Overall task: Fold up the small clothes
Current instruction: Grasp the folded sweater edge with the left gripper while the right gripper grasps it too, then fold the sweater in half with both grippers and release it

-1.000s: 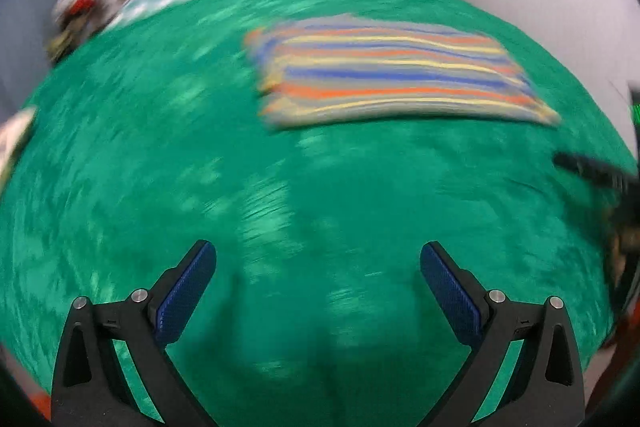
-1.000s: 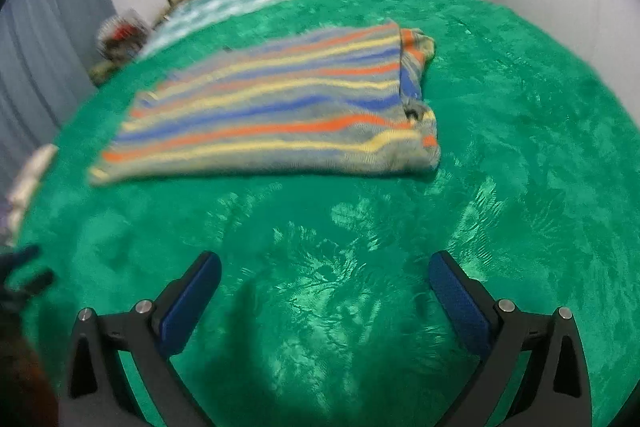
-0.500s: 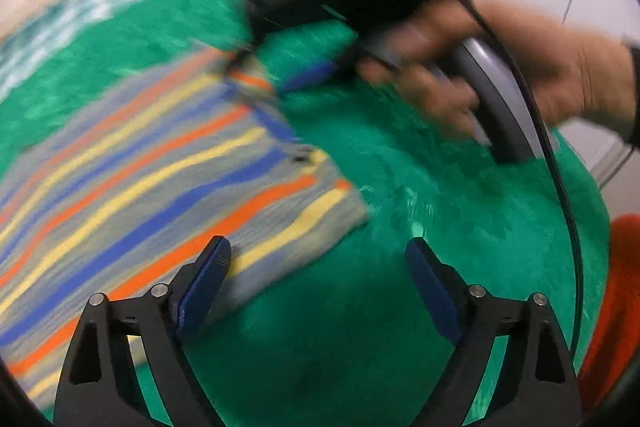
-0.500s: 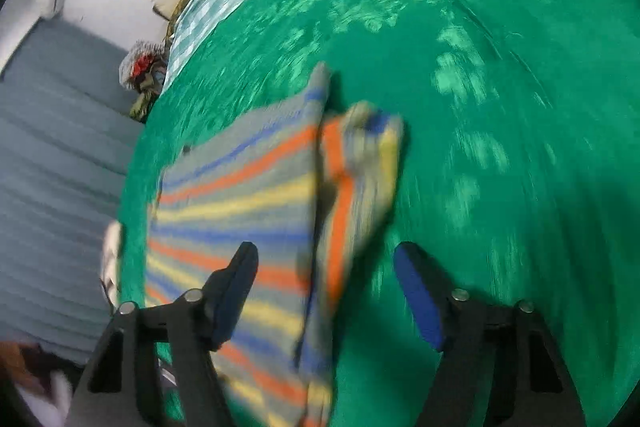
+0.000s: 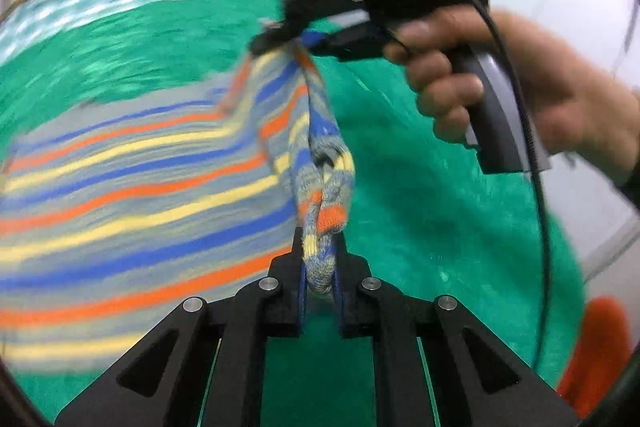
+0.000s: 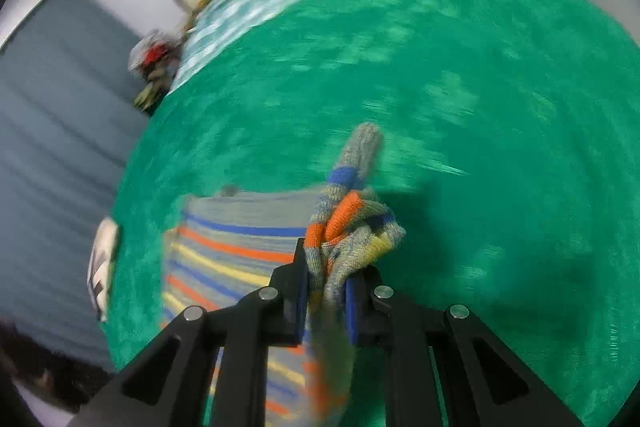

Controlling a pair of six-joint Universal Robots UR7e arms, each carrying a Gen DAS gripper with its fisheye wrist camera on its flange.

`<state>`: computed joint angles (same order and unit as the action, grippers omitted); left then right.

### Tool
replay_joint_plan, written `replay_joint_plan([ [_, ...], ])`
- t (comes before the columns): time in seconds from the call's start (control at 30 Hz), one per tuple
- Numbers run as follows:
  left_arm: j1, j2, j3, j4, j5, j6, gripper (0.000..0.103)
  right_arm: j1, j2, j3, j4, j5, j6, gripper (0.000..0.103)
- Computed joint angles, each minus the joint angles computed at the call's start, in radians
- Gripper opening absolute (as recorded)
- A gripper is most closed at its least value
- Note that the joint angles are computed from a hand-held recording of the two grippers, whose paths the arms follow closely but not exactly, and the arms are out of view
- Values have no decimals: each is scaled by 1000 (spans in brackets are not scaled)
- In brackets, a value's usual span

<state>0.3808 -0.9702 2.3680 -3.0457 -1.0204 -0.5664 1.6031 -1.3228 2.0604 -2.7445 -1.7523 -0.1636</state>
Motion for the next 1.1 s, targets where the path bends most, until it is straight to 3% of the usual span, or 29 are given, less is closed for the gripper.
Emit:
replay_joint_plan([
  [0.13,-3,-256,150,72,74,-189,8,136,176,-110,8,-6,55,15],
  [0.23,30,-465,233,200,130,-318,8,209,323,-189,-3,-19,79,15],
  [0.4,97,-611,288,296,156,-396,9,283,529,-302,-18,-57,123,15],
  [0.43,92,-642,309,326,166,-429,9,291,572,-327,-23,-56,138,21],
  [0.47,99,-647,311,338,166,-437,11,287,586,-331,-31,-40,137,24],
  [0.5,96,-655,310,382,157,-473,16,278,611,-341,-32,18,144,36],
  [0.53,109,-688,311,448,147,-508,19,263,612,-337,-17,77,150,56],
  [0.57,113,-713,315,474,142,-529,29,249,609,-322,-29,139,167,61],
  [0.6,106,-759,328,502,140,-555,37,243,596,-295,-68,159,168,61],
  [0.67,55,-864,351,606,164,-615,40,239,545,-220,-187,183,134,61],
  [0.77,-20,-967,350,742,201,-643,40,263,447,-123,-250,74,63,61],
  [0.87,-28,-946,345,671,193,-557,48,282,352,-38,-219,11,-34,52],
  [0.97,24,-805,298,606,195,-487,53,263,253,78,-126,75,-100,49],
  [1.03,97,-716,265,637,187,-500,42,244,231,167,-93,37,-113,46],
  [1.07,116,-707,255,680,174,-521,25,244,240,192,-100,-24,-104,44],
  [1.1,147,-684,246,681,155,-514,24,243,263,227,-139,-105,-101,33],
])
